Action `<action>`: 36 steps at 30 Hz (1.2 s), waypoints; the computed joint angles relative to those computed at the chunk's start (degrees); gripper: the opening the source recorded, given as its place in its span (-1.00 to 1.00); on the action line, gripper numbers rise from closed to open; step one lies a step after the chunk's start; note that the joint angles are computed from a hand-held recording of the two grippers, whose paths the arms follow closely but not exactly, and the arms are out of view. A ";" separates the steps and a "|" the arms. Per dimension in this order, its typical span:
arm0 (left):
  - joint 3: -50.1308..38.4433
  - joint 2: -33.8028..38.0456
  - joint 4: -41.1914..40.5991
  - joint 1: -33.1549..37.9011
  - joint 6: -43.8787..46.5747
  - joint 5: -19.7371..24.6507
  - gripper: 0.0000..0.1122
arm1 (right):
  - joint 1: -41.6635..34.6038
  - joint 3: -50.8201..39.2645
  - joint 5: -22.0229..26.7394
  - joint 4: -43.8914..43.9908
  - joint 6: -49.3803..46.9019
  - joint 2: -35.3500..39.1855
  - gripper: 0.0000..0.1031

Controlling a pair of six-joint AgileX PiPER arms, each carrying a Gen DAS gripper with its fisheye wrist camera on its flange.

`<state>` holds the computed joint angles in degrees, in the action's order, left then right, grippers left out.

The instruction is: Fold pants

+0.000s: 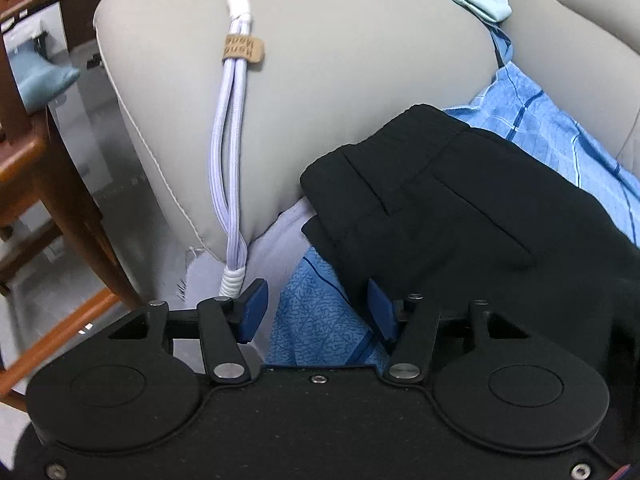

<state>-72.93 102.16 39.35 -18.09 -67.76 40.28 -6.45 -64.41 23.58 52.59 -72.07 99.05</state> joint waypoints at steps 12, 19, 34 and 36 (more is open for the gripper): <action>4.24 -6.42 11.74 -10.61 -5.55 -2.91 -0.02 | -11.68 11.29 2.92 9.94 0.54 -10.59 1.00; -3.63 1.08 7.39 -16.38 1.24 -1.21 0.00 | -42.23 26.48 15.70 18.54 -12.55 -22.76 1.00; -19.31 13.12 1.21 -16.10 2.75 10.35 0.36 | -87.86 17.35 23.51 24.09 -10.71 -9.69 1.00; -20.13 13.76 1.16 -15.80 2.81 11.08 0.44 | -88.97 16.35 22.05 25.86 -11.36 -8.04 0.99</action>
